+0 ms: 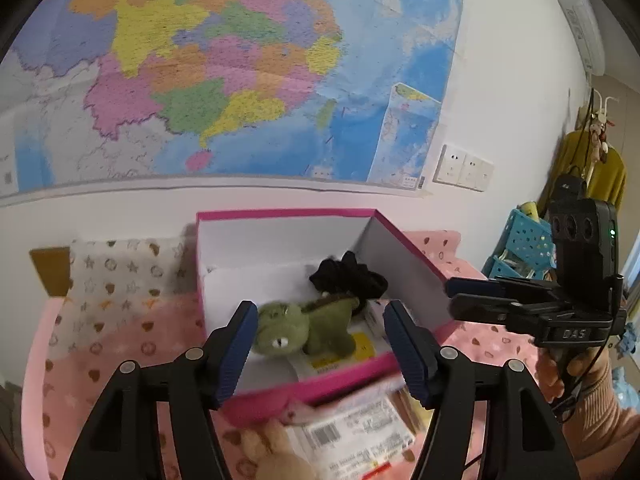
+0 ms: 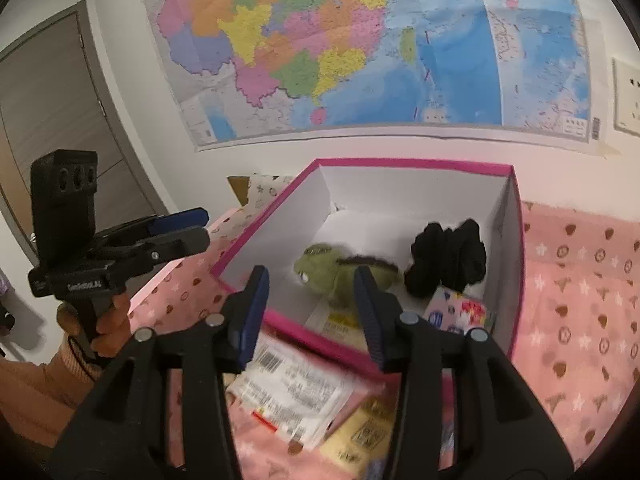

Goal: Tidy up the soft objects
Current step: 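Grasp the beige plush bunny with the left gripper and lift it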

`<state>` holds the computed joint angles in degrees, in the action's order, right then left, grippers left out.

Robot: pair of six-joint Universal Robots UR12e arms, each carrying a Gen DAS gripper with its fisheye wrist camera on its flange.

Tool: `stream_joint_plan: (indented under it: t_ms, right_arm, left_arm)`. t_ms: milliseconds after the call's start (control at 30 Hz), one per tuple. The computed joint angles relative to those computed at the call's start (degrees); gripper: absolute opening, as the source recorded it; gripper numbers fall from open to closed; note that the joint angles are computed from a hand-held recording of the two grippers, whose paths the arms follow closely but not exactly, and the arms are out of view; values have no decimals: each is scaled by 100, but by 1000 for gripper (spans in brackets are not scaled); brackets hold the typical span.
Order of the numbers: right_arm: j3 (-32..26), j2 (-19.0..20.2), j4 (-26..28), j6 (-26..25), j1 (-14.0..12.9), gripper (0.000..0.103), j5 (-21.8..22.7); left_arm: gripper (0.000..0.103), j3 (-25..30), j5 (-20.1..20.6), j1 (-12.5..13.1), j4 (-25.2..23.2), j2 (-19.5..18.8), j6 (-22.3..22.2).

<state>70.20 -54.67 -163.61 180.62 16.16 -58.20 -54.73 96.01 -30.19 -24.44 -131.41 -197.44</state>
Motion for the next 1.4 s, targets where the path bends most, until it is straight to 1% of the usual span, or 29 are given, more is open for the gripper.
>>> stream_joint_plan:
  t_ms: [67,100,233,300,400,467,533,567,600,667,800,900,1000,1067,1233,1400]
  right_arm:
    - [203,-91,-117,-10,-20,47,114]
    - [278,-127,-127,-38,-21,47,137]
    - [666,-294,-215,-152,1,47,-59]
    - [824,-348,-236,-75,-17,47,-75]
    - [990,-395,-63,13,-42,47,51]
    - [1061,-409,80,-73,-24,47,131]
    - [1089,-396,215,-175,6,47,217]
    - [1086,-381,270,-199,20,47,258]
    - [1051,-349,397,-253,44,47,325]
    - [974,-288,552,-366,86,47,383]
    - [871,-183,695,-437,142,47,558]
    - [757,-102,839,-438,174,47,692]
    - [605,-1,1008,-442,200,47,880]
    - [491,61,1131,-468,223,47,960]
    - [45,331,1590,-524,313,47,1220]
    - [-479,638,2032,-447,438,47,1175]
  left_arm:
    - [67,-189,34,-20,81,90,-36]
    - [67,-302,19,-25,108,140,-131]
    - [67,-623,-12,-72,-3,285,-279]
    - [67,-755,43,-108,-74,332,-337]
    - [67,-905,49,-137,-212,371,-500]
    - [68,-981,-21,-132,-332,385,-629]
    - [68,-1016,-26,-127,-583,385,-750]
    - [68,-1035,-93,-113,-717,390,-836]
    - [68,-1060,-173,-97,-841,398,-924]
    - [68,-1109,-178,-102,-1014,414,-973]
    - [68,-1231,-313,-93,-1145,452,-1105]
    - [67,-1307,-417,-81,-1107,470,-1100]
    - [61,-1349,-448,-77,-1107,485,-1073]
    - [59,-1368,-507,-65,-1074,488,-1085]
    - [56,-1447,-583,-50,-900,507,-1111]
    - [55,-1501,-583,-57,-758,513,-1073]
